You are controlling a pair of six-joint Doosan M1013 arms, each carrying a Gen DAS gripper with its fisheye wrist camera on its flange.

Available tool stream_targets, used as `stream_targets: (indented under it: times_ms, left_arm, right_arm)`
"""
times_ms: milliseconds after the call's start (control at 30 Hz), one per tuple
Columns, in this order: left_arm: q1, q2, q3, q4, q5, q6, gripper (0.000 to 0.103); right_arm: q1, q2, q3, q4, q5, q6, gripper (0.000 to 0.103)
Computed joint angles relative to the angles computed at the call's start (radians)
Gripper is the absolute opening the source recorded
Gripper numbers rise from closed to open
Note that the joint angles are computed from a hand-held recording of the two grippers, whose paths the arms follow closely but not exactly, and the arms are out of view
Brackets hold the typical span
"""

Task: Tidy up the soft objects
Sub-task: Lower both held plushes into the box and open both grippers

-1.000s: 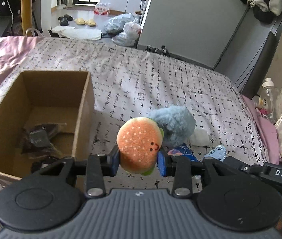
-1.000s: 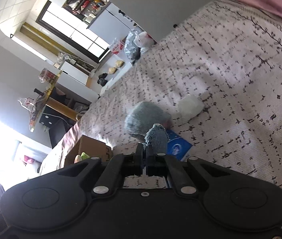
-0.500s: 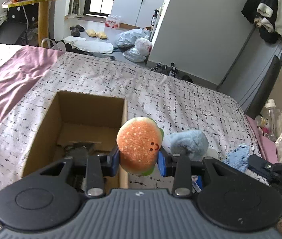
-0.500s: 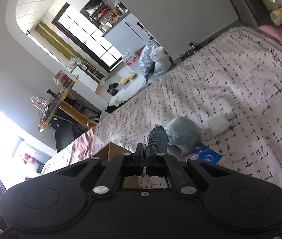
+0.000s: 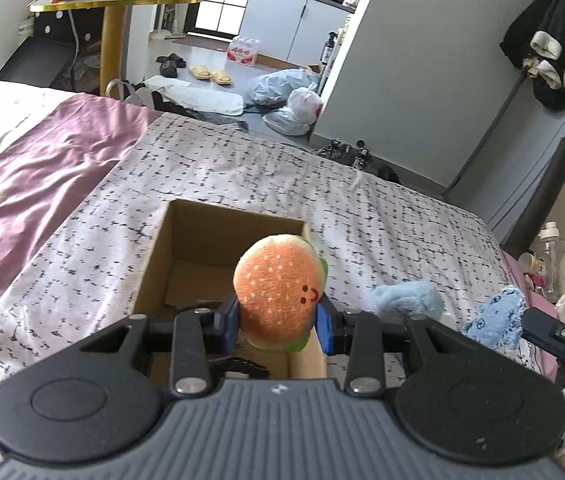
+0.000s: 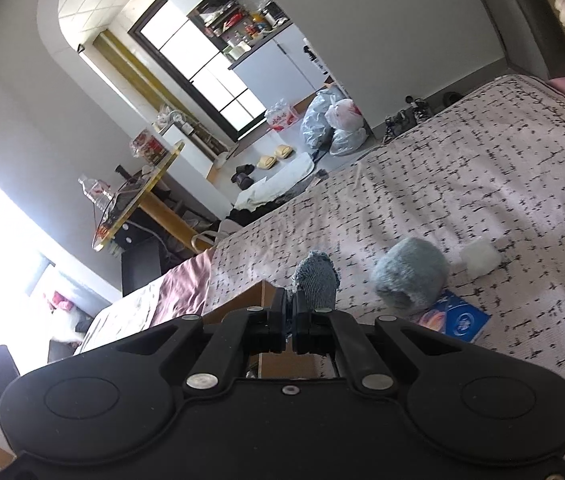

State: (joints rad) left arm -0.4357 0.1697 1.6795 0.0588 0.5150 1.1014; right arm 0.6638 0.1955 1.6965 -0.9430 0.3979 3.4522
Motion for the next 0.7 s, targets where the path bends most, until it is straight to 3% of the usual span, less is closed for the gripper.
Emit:
stream_targets:
  times_ms: [300,433,700]
  left_arm:
    - [0.049,0.005,0.026,-0.112,0.009,0.032,0.038]
    - [0.052,0.007,0.035,-0.072,0.005,-0.036,0.038]
    - [0.064,0.014,0.034,-0.077,0.02,-0.046,0.041]
  right_arm:
    - [0.019,0.042,-0.074,0.078,0.01,-0.132,0.003]
    - [0.027,0.066,-0.106,0.113,0.01,-0.19,0.003]
    - [0.041,0.125,-0.181,0.218,0.02,-0.322,0.003]
